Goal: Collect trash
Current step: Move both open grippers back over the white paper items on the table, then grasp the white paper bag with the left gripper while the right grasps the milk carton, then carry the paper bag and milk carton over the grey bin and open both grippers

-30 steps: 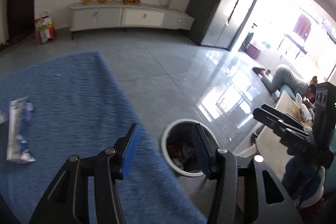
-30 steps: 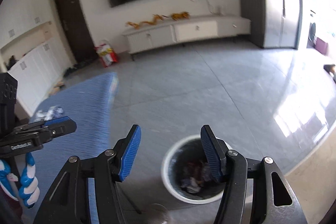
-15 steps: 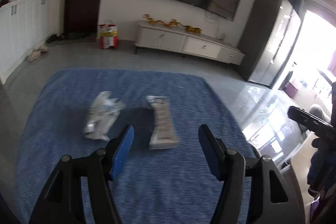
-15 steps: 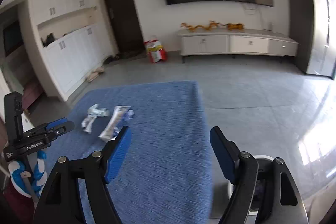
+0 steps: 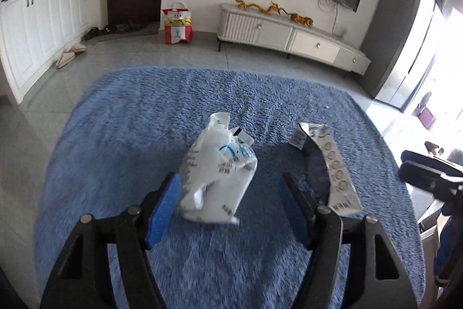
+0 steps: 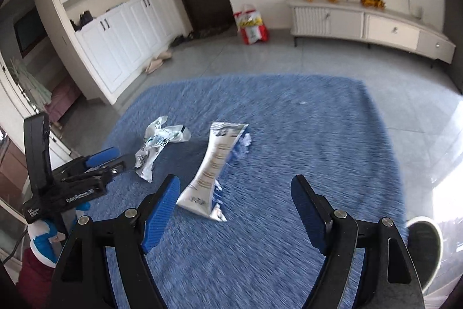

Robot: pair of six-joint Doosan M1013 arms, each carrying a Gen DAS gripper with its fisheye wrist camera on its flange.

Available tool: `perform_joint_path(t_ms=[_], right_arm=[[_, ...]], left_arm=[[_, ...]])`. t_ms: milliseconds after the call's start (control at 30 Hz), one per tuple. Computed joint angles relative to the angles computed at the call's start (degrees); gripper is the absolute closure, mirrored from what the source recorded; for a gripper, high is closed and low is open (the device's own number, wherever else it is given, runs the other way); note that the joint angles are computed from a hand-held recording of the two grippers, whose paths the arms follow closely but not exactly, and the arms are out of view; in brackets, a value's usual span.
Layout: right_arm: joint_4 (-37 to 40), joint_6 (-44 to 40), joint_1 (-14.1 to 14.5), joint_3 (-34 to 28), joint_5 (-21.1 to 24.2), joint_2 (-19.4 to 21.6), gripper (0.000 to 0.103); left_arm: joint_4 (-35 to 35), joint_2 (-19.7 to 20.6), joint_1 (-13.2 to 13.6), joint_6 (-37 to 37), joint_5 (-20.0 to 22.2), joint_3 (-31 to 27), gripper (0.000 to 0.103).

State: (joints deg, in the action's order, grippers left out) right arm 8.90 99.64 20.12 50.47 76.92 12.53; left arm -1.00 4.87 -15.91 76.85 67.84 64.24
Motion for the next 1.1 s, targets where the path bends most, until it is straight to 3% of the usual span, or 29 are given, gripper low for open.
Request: perform_joint_path(t_ms=[200, 400, 500, 533, 667, 700, 767, 1100], right_arm=[[-0.73, -0.12, 1.43, -3.28, 2.7, 4.04, 0.025], [-1.8, -0.12, 2.46, -5.09, 4.9, 6.85, 0.026], [-1.74, 1.31, 2.54, -5.12, 5.7, 7.65, 0.037], [-1.91, 1.78, 2.56, -4.99, 5.67, 7.71, 0.044], [-1.04, 2.05, 2.33, -2.57, 3.23, 6.28, 0.052], [-0.48, 2.1, 2.14, -1.89, 2.76, 5.78, 0.064], [-0.45, 2.1, 1.92, -0.42, 1.76, 4.7, 0.068], [4.28, -0.75, 0.57, 7.44, -2.17, -2.09, 0.069]], left_arm=[[-0.68, 3.23, 0.64, -0.57, 1.49, -1.8, 0.036], [0.81, 3.58, 0.81, -1.44, 1.72, -1.39, 0.039], [2.16, 3.56, 0.6, -1.77, 1.78, -1.11, 0.049], [1.73, 3.58, 0.82, -1.92, 1.78, -1.13, 0.058], [0.22, 3.23, 1.61, -3.93, 1.54, -0.73, 0.083], [0.11, 3.07, 1.7, -4.1, 1.42, -0.56, 0.084], [-0.76, 2.36, 1.86, -4.33, 0.71, 0.21, 0.092], [-1.87, -2.64, 0.39, -4.37, -1.18, 3.65, 0.094]])
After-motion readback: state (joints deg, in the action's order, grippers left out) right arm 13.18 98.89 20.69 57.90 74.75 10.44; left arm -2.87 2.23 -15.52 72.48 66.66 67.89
